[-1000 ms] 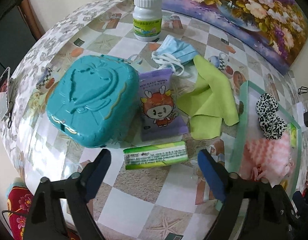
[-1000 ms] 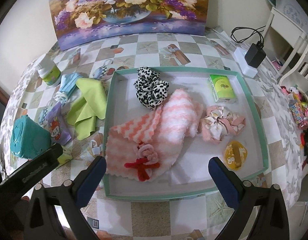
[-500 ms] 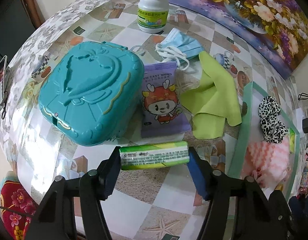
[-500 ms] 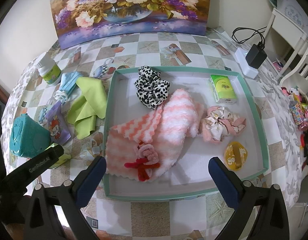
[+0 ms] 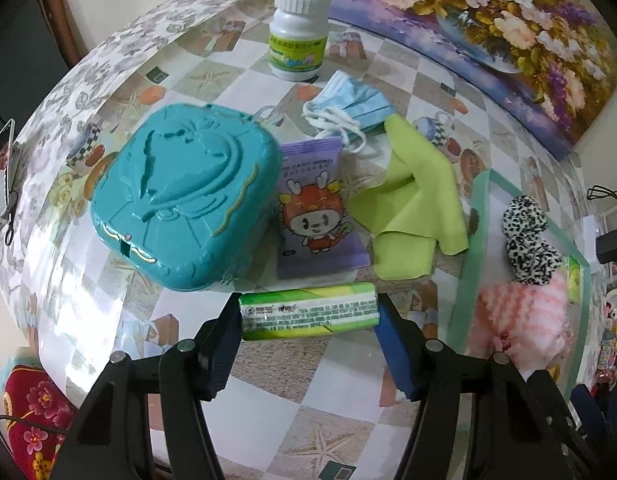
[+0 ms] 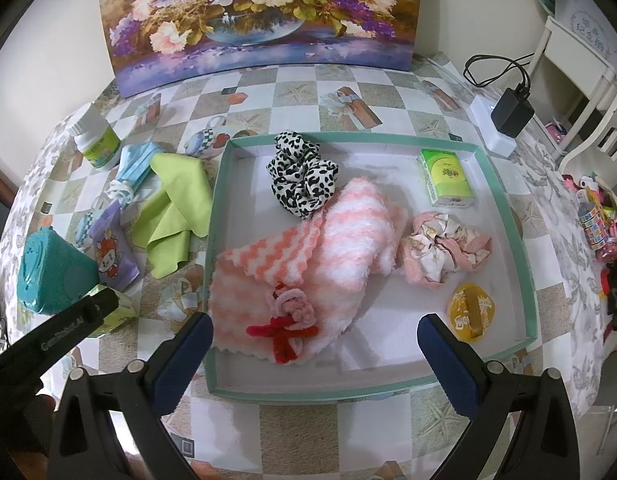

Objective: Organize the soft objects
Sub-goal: 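Grasp the green-and-white tissue pack with the left tool and lift it, then grasp the yellow-green cloth with right tool while left tool holds the tissue pack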

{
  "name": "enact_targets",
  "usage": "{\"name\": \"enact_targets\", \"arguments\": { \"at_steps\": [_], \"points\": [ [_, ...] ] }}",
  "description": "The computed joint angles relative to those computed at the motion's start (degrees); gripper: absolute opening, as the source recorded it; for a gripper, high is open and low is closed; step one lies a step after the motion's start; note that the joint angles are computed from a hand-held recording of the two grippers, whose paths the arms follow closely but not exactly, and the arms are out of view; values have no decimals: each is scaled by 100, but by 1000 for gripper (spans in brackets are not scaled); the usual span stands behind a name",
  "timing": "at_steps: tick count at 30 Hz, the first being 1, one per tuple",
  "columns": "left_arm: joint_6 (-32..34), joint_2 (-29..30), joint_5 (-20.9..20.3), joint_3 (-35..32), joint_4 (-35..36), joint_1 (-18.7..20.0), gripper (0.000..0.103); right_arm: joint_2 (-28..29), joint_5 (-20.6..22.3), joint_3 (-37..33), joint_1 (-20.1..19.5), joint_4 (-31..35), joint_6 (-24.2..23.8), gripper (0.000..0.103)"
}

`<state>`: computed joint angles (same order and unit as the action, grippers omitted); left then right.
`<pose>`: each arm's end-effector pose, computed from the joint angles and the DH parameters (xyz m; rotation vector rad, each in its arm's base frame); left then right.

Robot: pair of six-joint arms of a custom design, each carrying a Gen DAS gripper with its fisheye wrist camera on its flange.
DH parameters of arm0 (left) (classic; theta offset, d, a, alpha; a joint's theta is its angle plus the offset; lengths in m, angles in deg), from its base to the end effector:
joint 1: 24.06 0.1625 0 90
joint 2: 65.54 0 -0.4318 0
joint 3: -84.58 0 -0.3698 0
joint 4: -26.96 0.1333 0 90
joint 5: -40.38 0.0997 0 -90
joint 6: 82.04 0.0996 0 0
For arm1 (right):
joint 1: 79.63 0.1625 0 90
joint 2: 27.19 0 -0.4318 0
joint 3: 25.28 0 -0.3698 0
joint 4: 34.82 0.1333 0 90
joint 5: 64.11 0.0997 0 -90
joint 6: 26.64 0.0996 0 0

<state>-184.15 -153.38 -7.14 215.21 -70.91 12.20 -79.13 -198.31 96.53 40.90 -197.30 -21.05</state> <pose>-0.1453 -0.3553 0.2255 -0.6881 2.2208 -0.7253 0.3071 -0.3951 0.0885 0.4962 -2.3464 0.3538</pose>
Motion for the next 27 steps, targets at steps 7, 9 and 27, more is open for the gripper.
{"name": "enact_targets", "arguments": {
  "at_steps": [7, 9, 27],
  "points": [
    [131, 22, 167, -52, -78, -137, 65, 1, 8, 24, -2, -227, -155, 103],
    [180, 33, 199, -62, -117, -166, 65, 8, 0, 15, 14, -279, -161, 103],
    [849, -142, 846, -507, -242, 3, 65, 126, 287, -209, -29, -783, -490, 103]
  ]
}}
